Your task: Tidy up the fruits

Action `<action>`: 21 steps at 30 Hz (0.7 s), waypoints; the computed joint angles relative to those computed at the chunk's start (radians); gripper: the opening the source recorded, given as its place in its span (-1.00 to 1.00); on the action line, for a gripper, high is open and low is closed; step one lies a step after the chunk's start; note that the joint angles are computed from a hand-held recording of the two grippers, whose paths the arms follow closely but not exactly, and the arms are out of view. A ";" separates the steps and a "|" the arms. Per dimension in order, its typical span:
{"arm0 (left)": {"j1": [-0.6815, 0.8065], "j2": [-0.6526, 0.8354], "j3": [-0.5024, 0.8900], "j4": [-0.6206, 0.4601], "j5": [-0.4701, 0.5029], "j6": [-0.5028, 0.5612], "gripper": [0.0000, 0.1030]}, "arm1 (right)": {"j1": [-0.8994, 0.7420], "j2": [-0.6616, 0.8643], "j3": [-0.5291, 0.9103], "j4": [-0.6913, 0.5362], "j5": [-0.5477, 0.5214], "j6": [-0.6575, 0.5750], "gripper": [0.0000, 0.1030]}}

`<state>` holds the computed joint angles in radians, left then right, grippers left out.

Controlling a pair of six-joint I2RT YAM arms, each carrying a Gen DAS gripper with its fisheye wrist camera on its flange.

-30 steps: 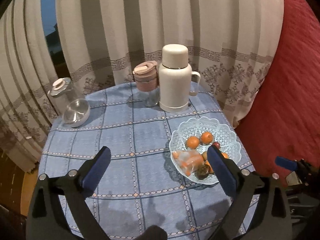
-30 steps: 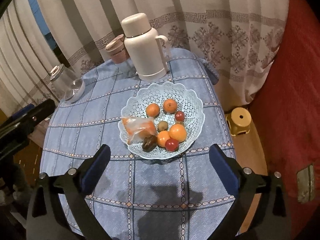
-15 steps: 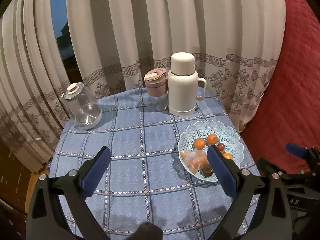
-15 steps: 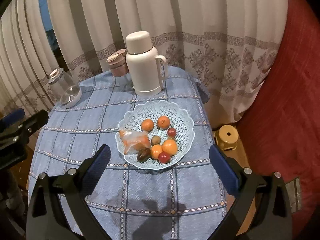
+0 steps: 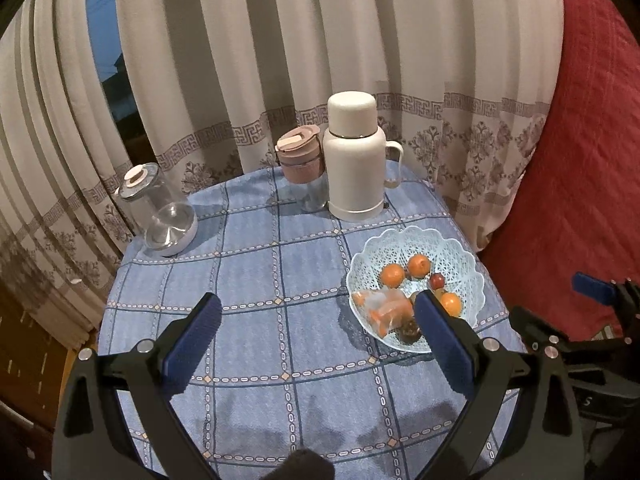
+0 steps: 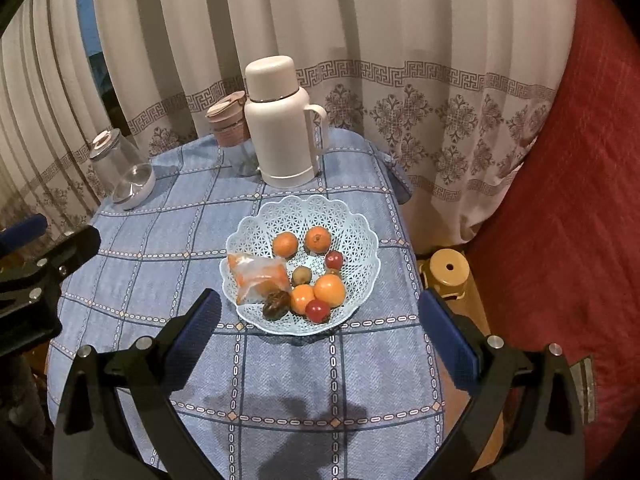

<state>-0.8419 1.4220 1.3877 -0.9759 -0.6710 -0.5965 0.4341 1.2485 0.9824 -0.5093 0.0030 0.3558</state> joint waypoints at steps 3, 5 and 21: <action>-0.002 0.016 0.008 0.000 -0.005 0.005 0.87 | -0.003 0.003 -0.005 0.006 -0.001 0.001 0.94; -0.001 0.022 0.009 0.005 -0.002 0.009 0.87 | -0.005 0.011 -0.005 0.010 0.001 0.003 0.94; 0.040 0.075 0.028 0.043 0.036 0.043 0.87 | -0.028 0.084 0.024 0.031 -0.020 -0.006 0.94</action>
